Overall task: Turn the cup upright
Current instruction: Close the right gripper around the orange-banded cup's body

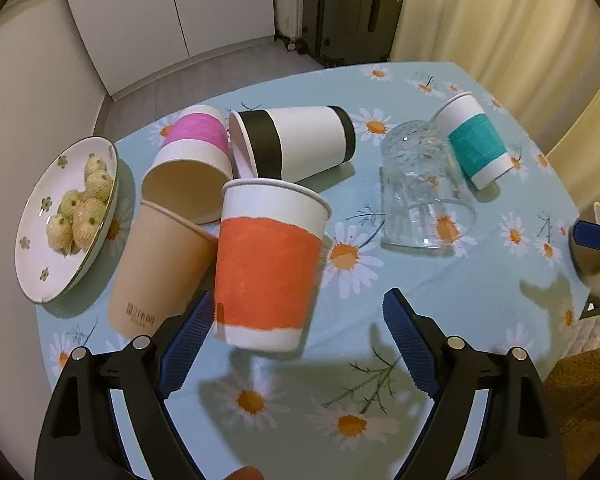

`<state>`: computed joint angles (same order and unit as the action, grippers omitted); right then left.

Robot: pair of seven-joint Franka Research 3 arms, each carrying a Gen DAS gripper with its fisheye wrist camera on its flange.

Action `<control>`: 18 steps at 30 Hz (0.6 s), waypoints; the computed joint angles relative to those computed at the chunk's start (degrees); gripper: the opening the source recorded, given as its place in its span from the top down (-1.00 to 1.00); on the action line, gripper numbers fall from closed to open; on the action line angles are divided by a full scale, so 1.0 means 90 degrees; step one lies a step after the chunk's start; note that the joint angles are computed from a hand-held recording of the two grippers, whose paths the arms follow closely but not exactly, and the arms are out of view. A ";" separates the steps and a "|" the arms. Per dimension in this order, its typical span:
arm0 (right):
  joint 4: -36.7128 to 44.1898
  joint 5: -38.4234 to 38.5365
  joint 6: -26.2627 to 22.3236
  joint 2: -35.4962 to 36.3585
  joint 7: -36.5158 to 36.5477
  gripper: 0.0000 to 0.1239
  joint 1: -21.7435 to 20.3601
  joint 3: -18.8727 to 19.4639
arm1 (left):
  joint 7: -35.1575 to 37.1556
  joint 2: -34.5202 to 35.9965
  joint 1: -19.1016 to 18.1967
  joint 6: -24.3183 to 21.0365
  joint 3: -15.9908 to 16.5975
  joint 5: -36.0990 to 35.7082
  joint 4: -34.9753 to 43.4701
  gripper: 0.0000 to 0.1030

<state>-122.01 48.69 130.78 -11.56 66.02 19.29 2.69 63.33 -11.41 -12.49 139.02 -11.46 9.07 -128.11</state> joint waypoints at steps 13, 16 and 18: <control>0.0042 -0.0131 -0.0179 0.0087 -0.0009 -0.46 -0.0052 -0.0002 | 0.0099 0.0828 0.0015 -0.0852 -0.0086 0.0256 0.0814 -0.32; 0.0039 -0.0113 -0.0190 0.0057 -0.0018 -0.46 -0.0068 -0.0017 | 0.0071 0.0898 0.0012 -0.0892 -0.0085 0.0222 0.0853 -0.18; 0.0023 -0.0105 -0.0190 0.0041 -0.0036 -0.46 -0.0074 -0.0024 | 0.0091 0.0874 0.0020 -0.0861 -0.0073 0.0196 0.0802 -0.17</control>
<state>-121.80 47.75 129.08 -11.19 65.70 18.62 2.48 64.15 -3.55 -12.31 131.27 -12.12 10.83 -120.89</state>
